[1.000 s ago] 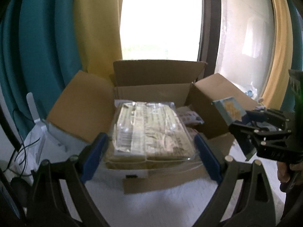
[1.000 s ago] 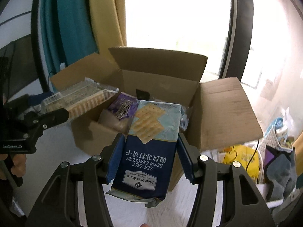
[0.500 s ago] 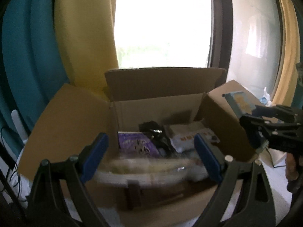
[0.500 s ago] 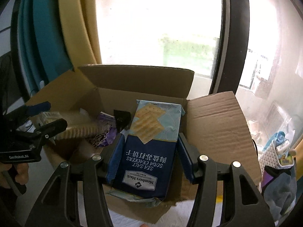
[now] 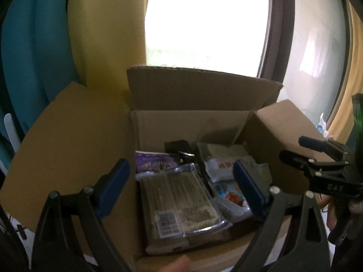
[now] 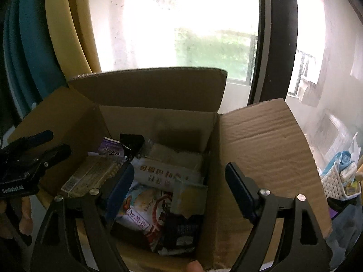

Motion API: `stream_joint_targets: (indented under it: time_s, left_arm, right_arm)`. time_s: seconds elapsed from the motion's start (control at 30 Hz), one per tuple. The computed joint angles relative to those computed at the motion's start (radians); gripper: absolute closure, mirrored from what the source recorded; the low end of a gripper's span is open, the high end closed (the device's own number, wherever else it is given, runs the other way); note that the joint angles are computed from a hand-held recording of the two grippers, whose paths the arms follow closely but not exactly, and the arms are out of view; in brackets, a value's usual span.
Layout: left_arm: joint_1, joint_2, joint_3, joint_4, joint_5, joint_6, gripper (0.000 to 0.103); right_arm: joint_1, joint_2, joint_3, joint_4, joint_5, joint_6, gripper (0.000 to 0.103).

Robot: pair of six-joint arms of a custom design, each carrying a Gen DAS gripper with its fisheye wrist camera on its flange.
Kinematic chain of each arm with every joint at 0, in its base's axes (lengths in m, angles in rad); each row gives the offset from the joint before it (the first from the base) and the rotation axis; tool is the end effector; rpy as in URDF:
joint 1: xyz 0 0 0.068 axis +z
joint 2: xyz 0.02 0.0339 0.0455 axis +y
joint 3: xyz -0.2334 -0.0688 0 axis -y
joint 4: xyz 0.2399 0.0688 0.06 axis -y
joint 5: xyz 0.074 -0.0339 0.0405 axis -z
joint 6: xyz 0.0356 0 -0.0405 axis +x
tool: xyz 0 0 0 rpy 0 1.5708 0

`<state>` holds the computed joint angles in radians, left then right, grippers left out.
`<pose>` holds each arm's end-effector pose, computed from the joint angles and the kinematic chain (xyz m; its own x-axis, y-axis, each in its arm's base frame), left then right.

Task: Organize snacks
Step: 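Open both grippers and withdraw them from the box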

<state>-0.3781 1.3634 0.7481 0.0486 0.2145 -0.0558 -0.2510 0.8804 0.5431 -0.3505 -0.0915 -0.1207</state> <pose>0.2707 -0.1157 0.1940 -0.5276 0.1509 -0.8360 0.4989 0.8515 -0.1611 0.1966 -0.0471 0.2012 -0.6320 0.0383 -0.7740 0.1036 0.9940 -0.0354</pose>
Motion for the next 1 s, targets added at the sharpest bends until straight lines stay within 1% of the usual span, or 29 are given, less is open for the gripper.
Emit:
stream_joint_targets:
  time_s: [0.17,0.27,0.4,0.53,0.6,0.8,1.0]
  left_arm:
    - [0.011,-0.048,-0.032,-0.002,-0.004,0.015,0.01]
    - [0.017,-0.089,-0.048,-0.022,-0.014,0.036,0.009]
    - [0.033,-0.153,-0.078,-0.063,0.008,0.046,0.009]
    - [0.028,-0.243,-0.125,-0.1,-0.026,0.071,0.009]
    - [0.035,-0.29,-0.15,-0.118,-0.023,0.078,0.009]
    - [0.039,-0.456,-0.209,-0.218,-0.014,0.073,0.009]
    - [0.048,-0.636,-0.261,-0.342,-0.009,0.07,0.009]
  right_arm:
    - [0.024,-0.047,-0.025,-0.038,0.036,0.004,0.018]
    - [0.028,-0.082,-0.028,-0.073,0.042,0.012,0.018]
    - [0.049,-0.169,-0.034,-0.145,0.064,0.028,0.018]
    - [0.083,-0.247,-0.036,-0.217,0.09,0.045,0.018]
    - [0.107,-0.289,-0.037,-0.259,0.107,0.056,0.018]
    - [0.212,-0.424,-0.036,-0.388,0.183,0.113,0.018]
    - [0.324,-0.537,-0.022,-0.514,0.271,0.178,0.018]
